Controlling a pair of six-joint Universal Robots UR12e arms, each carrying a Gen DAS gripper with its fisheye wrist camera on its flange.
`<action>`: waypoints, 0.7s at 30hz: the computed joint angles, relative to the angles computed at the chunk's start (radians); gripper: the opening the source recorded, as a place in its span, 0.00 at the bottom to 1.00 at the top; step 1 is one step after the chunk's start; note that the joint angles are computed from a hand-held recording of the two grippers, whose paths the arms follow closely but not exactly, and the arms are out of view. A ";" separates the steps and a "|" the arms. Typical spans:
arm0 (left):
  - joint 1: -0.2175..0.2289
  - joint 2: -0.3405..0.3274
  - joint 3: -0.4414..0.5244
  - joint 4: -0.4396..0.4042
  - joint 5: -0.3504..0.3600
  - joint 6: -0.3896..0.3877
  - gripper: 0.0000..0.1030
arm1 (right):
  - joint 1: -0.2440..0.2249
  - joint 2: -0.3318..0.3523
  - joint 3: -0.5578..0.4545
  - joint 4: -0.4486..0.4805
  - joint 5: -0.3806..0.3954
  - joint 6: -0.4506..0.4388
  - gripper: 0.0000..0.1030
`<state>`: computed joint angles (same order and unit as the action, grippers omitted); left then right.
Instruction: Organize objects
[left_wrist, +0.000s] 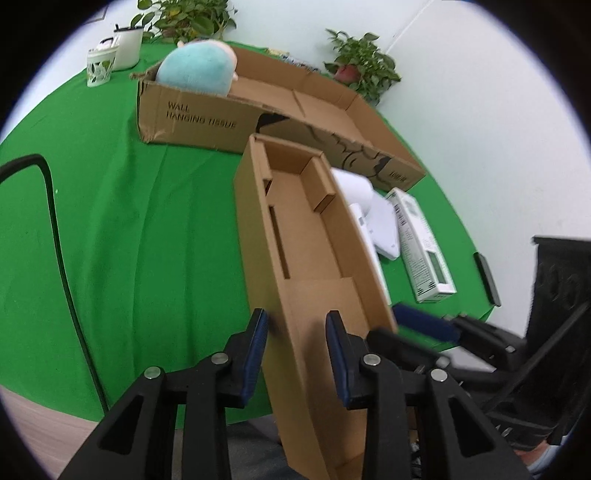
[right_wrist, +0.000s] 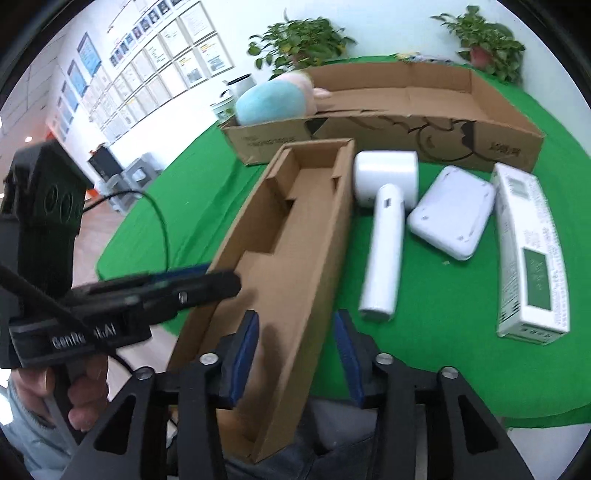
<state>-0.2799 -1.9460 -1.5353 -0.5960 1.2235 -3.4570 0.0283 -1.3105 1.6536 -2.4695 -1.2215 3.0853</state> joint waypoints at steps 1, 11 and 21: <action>-0.002 -0.006 0.007 -0.009 0.005 0.002 0.30 | 0.005 0.004 -0.005 -0.012 -0.033 0.011 0.42; -0.016 0.007 -0.005 -0.003 0.072 0.007 0.18 | 0.039 0.030 -0.021 -0.042 -0.105 -0.033 0.26; -0.035 0.019 0.000 0.064 0.122 0.021 0.16 | 0.028 -0.004 0.020 -0.153 -0.092 0.006 0.21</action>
<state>-0.3153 -1.9271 -1.5349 -0.5321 1.3455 -3.4363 0.0562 -1.3149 1.6733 -2.6222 -1.3133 3.0910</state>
